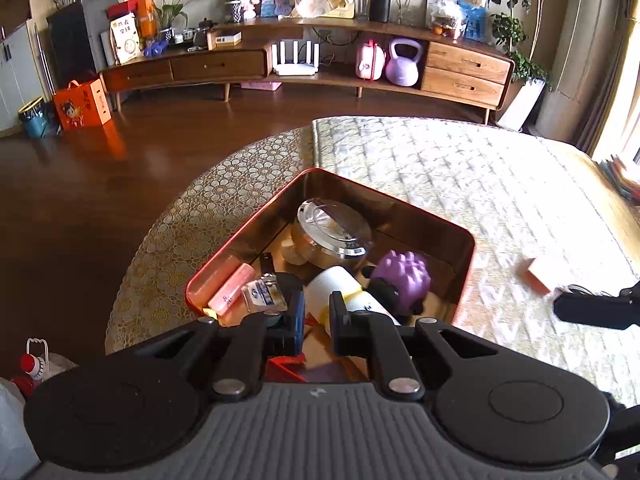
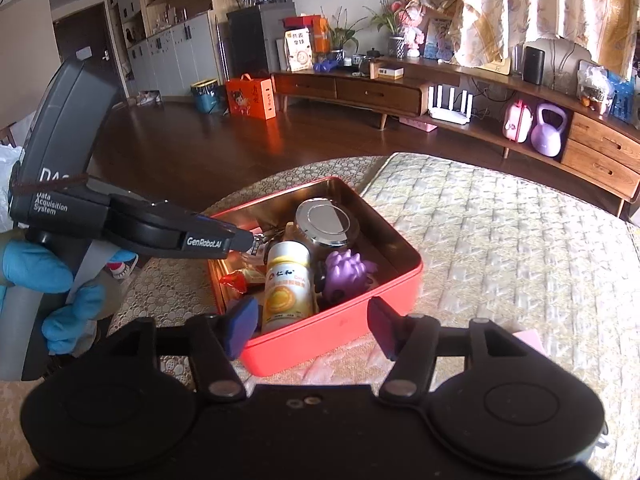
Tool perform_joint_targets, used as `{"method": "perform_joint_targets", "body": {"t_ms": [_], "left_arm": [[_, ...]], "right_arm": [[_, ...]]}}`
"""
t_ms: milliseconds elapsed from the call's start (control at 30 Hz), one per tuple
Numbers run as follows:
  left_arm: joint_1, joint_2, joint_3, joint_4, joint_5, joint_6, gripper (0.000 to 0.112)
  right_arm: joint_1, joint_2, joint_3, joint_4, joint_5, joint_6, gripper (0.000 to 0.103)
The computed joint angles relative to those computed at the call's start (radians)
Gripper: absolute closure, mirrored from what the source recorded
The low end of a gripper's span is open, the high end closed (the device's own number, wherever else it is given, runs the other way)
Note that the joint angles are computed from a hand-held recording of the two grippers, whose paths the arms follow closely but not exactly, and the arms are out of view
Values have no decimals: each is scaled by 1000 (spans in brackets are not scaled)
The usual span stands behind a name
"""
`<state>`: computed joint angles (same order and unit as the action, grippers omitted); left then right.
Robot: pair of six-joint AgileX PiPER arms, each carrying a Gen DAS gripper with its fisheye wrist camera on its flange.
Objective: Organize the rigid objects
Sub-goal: 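Open the left tool to drop the clipper while the right drops the green cap, then withdraw both tools toward the pink pad and white sunglasses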
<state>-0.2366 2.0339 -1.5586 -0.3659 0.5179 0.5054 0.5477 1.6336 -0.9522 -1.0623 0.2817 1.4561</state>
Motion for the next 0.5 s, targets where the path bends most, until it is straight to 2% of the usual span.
{"method": "perform_joint_targets", "body": {"t_ms": [200,500], "left_arm": [[-21,-100,138,-58,-49,58,100],[-102,-216,292,-118,-104,107,100]], "right_arm": [[32,-148,156,-186,32,225,31],[46,-368,374,-249,100,345,22]]}}
